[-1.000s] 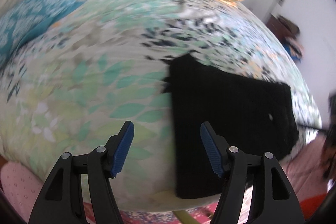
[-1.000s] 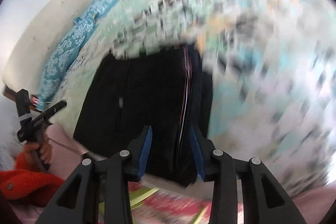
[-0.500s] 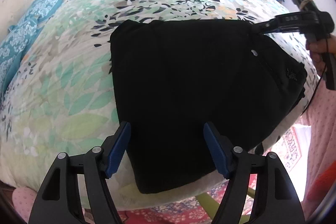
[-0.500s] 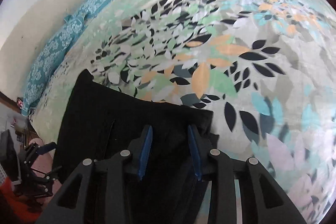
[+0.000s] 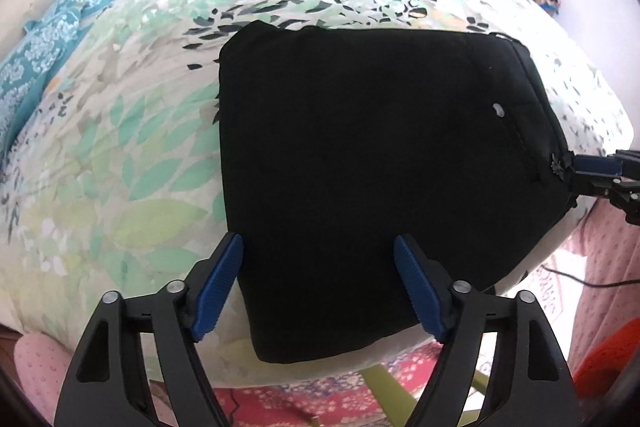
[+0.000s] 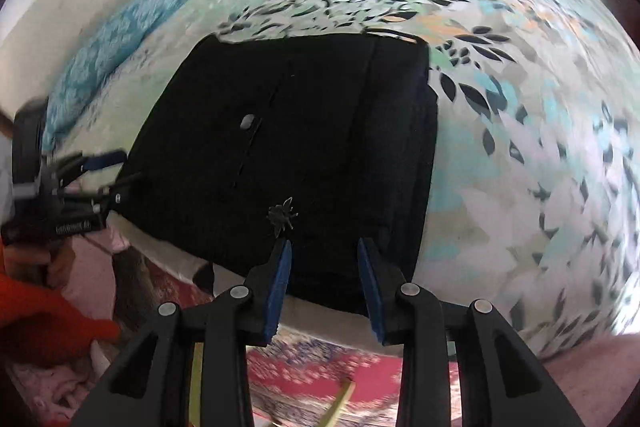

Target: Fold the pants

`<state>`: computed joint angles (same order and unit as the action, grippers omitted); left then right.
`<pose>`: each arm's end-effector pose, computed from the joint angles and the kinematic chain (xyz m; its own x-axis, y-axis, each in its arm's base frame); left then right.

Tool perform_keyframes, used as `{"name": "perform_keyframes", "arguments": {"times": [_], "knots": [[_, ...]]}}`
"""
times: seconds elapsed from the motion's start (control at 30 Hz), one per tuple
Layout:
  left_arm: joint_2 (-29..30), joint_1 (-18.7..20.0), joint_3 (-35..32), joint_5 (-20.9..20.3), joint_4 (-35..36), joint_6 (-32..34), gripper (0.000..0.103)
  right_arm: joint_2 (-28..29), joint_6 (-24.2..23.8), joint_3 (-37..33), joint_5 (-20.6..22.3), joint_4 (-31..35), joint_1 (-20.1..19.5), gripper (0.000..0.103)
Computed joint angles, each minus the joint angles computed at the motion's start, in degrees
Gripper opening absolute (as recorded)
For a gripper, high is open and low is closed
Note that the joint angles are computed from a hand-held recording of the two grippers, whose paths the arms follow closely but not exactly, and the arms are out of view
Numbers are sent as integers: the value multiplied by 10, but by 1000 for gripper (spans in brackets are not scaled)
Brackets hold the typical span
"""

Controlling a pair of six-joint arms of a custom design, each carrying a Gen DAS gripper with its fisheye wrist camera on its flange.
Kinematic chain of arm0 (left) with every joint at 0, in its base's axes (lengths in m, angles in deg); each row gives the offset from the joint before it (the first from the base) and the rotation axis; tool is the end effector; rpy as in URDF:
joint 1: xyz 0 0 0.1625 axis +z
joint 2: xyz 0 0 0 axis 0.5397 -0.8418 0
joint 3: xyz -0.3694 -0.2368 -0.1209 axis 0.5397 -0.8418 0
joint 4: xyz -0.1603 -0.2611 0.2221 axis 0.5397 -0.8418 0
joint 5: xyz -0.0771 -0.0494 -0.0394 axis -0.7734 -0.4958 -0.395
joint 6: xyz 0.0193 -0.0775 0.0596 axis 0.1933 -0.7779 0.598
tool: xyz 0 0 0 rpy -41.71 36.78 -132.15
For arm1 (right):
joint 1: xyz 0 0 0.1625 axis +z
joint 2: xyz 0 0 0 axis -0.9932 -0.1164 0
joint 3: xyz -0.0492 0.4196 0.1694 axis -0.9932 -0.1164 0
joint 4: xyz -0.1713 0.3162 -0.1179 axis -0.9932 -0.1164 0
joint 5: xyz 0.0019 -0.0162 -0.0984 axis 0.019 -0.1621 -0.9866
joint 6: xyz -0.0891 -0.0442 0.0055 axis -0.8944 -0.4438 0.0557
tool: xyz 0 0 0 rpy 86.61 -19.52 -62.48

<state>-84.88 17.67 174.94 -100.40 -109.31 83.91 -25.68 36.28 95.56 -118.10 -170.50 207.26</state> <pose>-0.1619 -0.4825 0.2197 -0.4868 0.7336 -0.4742 0.7626 0.6217 0.1789 0.2796 -0.3093 0.0796 -0.7926 0.3609 0.4915 0.0313 0.8290 -0.5583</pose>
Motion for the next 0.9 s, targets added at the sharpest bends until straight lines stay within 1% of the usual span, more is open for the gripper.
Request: {"name": "perform_keyframes", "arguments": {"times": [0.13, 0.27, 0.6, 0.7, 0.73, 0.77, 0.8, 0.83, 0.87, 0.9], "knots": [[3, 1, -5, 3, 7, -10, 82, -4, 8, -2, -2, 11, 0, 34], [3, 1, -5, 5, 9, -14, 83, -6, 14, -10, -8, 40, 5, 34], [7, 3, -6, 7, 8, -18, 86, -3, 0, -8, -8, 25, -3, 37], [6, 5, -7, 5, 12, -20, 87, -2, -4, -8, -6, 17, -1, 41], [4, 6, -9, 3, 14, -21, 87, -2, -9, -5, -2, 2, -1, 46], [3, 7, -11, 1, 16, -22, 87, -1, -18, 1, 4, -25, -1, 55], [3, 10, -14, -2, 18, -24, 87, 2, -27, 9, 11, -61, 1, 61], [2, 13, -17, -5, 20, -28, 87, 3, -26, 12, 10, -76, 4, 77], [1, 18, -22, -8, 23, -34, 87, 3, -10, 12, -4, -71, 10, 91], [0, 23, -26, -12, 27, -39, 87, 4, 0, 13, -19, -73, 18, 92]]}}
